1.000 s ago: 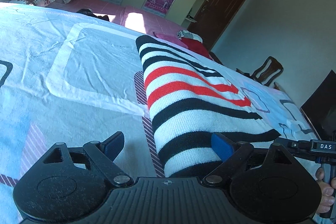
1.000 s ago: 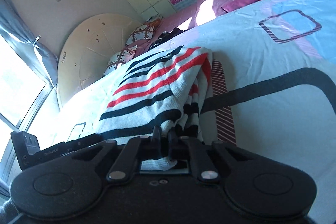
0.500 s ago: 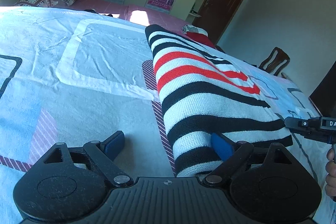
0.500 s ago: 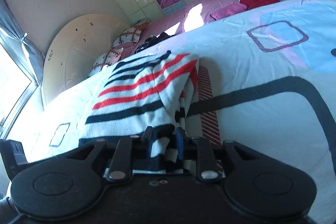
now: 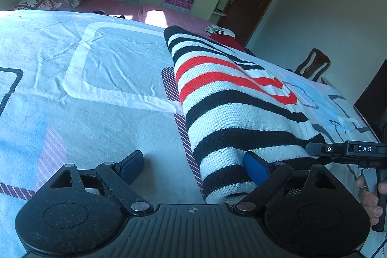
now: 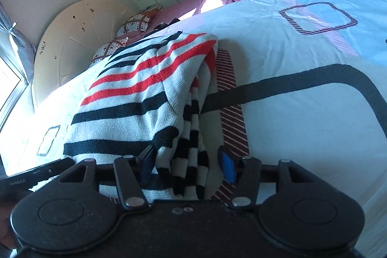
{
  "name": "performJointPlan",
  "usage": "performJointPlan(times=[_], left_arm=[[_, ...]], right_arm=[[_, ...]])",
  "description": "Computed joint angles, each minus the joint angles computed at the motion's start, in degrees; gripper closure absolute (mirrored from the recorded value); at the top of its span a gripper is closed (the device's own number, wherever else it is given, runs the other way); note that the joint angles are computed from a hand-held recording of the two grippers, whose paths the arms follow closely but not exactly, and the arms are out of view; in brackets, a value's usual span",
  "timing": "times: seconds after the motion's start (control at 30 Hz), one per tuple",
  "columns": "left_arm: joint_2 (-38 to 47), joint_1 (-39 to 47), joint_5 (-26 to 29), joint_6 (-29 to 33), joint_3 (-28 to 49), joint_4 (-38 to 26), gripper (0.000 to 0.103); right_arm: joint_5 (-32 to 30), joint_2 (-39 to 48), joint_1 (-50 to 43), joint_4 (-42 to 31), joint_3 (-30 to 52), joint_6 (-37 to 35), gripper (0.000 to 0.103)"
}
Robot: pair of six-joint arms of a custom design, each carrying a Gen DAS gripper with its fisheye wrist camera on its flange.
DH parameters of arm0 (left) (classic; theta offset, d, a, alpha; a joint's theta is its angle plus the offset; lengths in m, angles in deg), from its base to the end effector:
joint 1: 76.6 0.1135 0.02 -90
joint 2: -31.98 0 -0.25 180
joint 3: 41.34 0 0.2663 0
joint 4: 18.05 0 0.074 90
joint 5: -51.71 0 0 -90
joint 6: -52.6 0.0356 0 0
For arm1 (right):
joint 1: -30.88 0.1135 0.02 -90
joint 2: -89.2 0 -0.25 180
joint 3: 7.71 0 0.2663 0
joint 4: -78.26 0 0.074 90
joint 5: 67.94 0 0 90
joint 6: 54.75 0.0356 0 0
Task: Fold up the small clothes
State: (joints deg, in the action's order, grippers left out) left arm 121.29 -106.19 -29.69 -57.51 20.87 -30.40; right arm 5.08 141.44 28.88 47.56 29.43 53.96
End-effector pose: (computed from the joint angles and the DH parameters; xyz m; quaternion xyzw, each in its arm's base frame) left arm 0.2916 -0.1717 0.1728 0.1064 0.8960 -0.2404 0.3578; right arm 0.1996 0.0034 0.1643 0.1101 0.9114 0.1894 0.3483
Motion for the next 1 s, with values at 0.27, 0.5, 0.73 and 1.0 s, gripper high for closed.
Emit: performJointPlan(times=[0.27, 0.5, 0.73, 1.0], left_arm=[[-1.0, 0.9, 0.8, 0.4, -0.7, -0.6, 0.013], [-1.6, 2.9, 5.3, -3.7, 1.0, -0.2, 0.013], [8.4, 5.8, 12.9, -15.1, 7.8, 5.2, 0.014], [17.1, 7.0, 22.3, -18.1, 14.2, 5.5, 0.014]], right_arm=[[-10.1, 2.4, -6.7, 1.5, -0.2, -4.1, 0.044], [-20.4, 2.1, -14.8, -0.3, 1.8, -4.8, 0.042], [-24.4, 10.7, -16.2, 6.3, 5.2, -1.4, 0.04], [-27.9, 23.0, -16.5, 9.8, 9.4, -0.8, 0.037]])
